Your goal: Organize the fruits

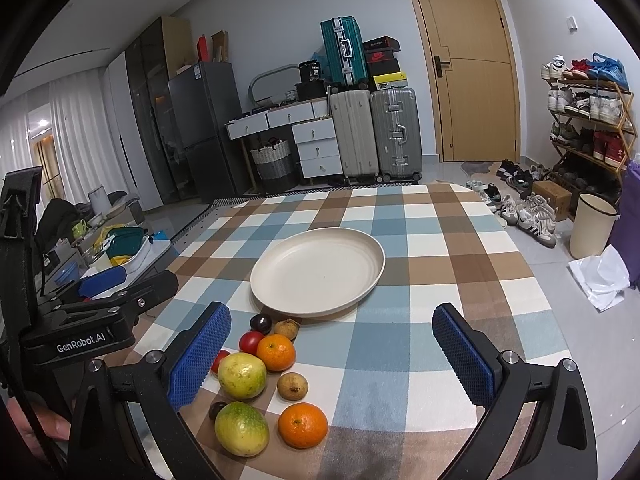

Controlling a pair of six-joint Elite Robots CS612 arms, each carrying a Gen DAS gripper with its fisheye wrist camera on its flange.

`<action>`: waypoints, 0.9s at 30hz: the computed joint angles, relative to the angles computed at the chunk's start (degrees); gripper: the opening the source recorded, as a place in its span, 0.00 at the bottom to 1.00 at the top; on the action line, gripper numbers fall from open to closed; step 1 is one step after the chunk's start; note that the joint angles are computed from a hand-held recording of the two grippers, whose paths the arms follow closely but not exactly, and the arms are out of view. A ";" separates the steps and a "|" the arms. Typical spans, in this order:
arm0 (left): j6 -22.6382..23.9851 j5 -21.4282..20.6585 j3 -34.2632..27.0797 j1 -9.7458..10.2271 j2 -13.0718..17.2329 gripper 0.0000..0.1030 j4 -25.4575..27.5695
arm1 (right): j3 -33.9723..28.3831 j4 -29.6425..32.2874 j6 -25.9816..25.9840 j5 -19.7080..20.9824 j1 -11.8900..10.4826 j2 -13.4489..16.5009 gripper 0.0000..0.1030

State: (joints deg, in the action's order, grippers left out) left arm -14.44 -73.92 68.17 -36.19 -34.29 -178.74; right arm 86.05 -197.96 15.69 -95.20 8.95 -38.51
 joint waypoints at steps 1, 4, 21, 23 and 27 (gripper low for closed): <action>0.00 -0.11 -0.19 0.00 0.06 0.99 0.24 | -0.03 0.01 0.04 -0.10 0.02 0.02 1.00; 0.01 -0.09 -0.15 0.00 0.05 0.99 0.21 | -0.03 0.11 0.12 -0.04 0.03 -0.01 1.00; -0.61 -0.09 0.09 -0.02 0.64 0.99 0.50 | 0.19 3.05 1.01 1.23 -0.48 0.47 1.00; -1.05 -0.27 -0.06 -0.04 0.83 0.99 0.87 | 0.20 3.79 1.27 1.68 -0.61 0.62 1.00; -1.52 -0.39 -0.24 -0.06 1.04 0.99 1.33 | 0.15 5.10 1.46 2.55 -0.77 0.98 1.00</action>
